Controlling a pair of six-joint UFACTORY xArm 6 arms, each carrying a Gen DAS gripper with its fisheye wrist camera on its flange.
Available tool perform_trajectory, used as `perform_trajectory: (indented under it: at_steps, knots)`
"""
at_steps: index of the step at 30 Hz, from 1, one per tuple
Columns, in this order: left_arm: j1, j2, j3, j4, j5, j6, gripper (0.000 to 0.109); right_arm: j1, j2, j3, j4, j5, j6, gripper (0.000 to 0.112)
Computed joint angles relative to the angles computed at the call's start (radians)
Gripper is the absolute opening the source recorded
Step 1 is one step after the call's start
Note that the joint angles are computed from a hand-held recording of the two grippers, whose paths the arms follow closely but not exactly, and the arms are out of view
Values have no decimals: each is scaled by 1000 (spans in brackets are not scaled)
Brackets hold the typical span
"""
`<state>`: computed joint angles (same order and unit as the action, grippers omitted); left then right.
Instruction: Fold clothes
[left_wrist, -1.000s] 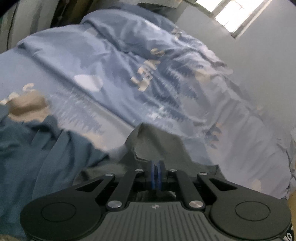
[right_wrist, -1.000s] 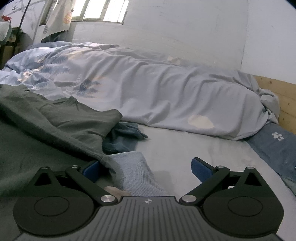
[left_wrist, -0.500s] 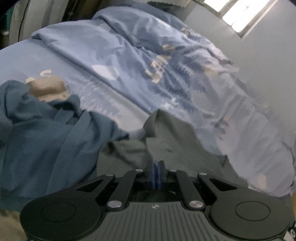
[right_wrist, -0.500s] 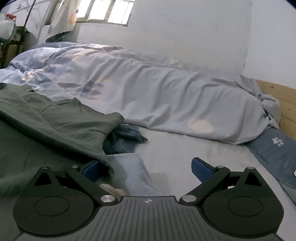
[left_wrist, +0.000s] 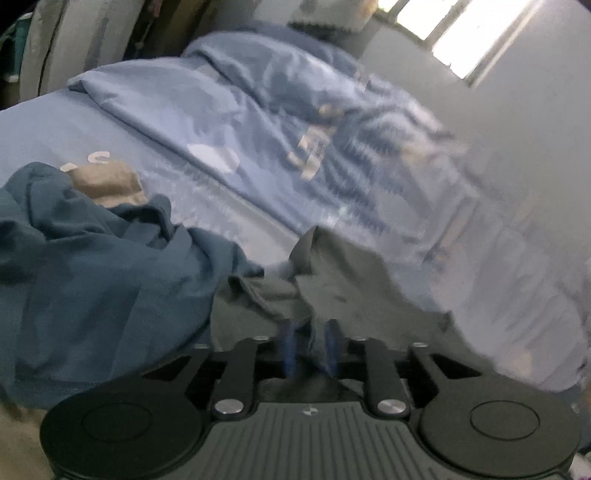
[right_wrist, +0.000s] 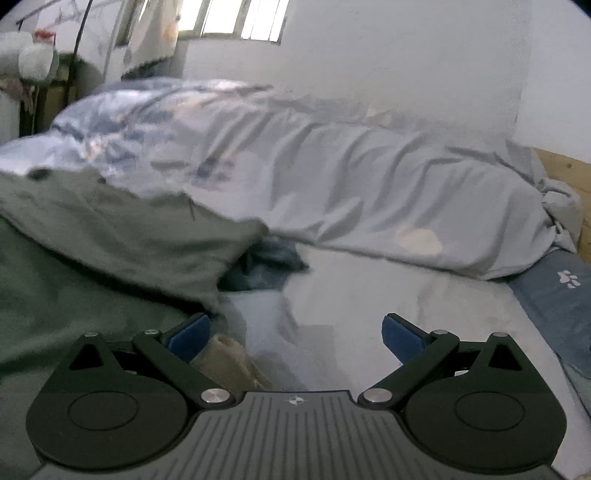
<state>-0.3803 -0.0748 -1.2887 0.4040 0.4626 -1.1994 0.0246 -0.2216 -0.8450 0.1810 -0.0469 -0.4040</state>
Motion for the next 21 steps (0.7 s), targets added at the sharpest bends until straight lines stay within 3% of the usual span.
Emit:
perform_trajectory:
  at_steps: [3, 6, 11, 17, 21]
  knots:
    - [25, -134, 127, 112, -71, -126, 50, 28, -103, 42, 109, 7, -55, 100]
    - [56, -302, 266, 217, -88, -225, 56, 52, -223, 89, 154, 42, -34, 100]
    - [73, -573, 508, 227, -70, -211, 66, 89, -474, 191, 143, 153, 120, 100]
    - [40, -737, 717, 164, -46, -205, 66, 117, -743, 266, -124, 355, 465, 100]
    - [59, -793, 837, 122, -121, -282, 65, 174, -824, 250, -270, 451, 604, 100]
